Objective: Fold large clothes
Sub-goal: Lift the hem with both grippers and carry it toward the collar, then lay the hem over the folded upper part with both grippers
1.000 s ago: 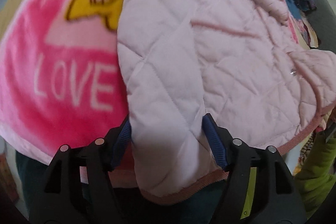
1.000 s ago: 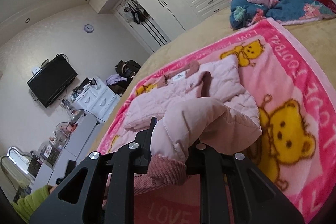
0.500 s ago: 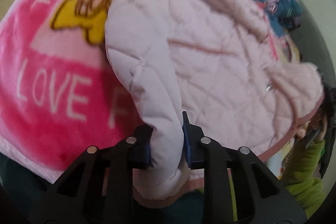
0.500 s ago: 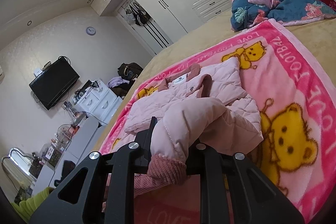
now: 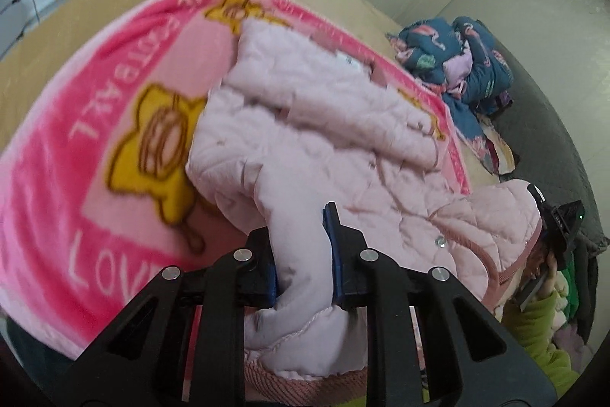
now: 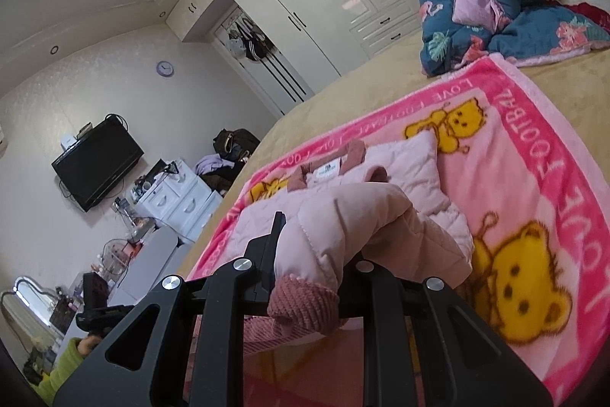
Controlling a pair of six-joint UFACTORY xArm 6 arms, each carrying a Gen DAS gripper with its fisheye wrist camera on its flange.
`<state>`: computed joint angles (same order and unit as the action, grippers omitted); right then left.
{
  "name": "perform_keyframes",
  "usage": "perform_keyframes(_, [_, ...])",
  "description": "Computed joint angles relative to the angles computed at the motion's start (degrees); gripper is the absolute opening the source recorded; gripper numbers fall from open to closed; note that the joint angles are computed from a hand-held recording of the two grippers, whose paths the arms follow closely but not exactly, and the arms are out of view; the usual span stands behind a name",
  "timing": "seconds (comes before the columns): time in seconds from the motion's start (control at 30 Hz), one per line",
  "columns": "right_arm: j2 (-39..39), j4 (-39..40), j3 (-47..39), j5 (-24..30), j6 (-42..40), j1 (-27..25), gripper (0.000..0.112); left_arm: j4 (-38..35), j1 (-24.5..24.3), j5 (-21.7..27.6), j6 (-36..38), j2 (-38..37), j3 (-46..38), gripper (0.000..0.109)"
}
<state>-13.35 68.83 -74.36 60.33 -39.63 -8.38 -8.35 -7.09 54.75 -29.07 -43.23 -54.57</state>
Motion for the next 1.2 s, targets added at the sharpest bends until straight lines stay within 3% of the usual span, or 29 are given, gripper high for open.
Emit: perform_keyframes(1.2, [15.51, -5.93, -17.32, -12.37, 8.03, 7.89, 0.018, 2.97, 4.86, -5.04, 5.68, 18.00, -16.07, 0.013])
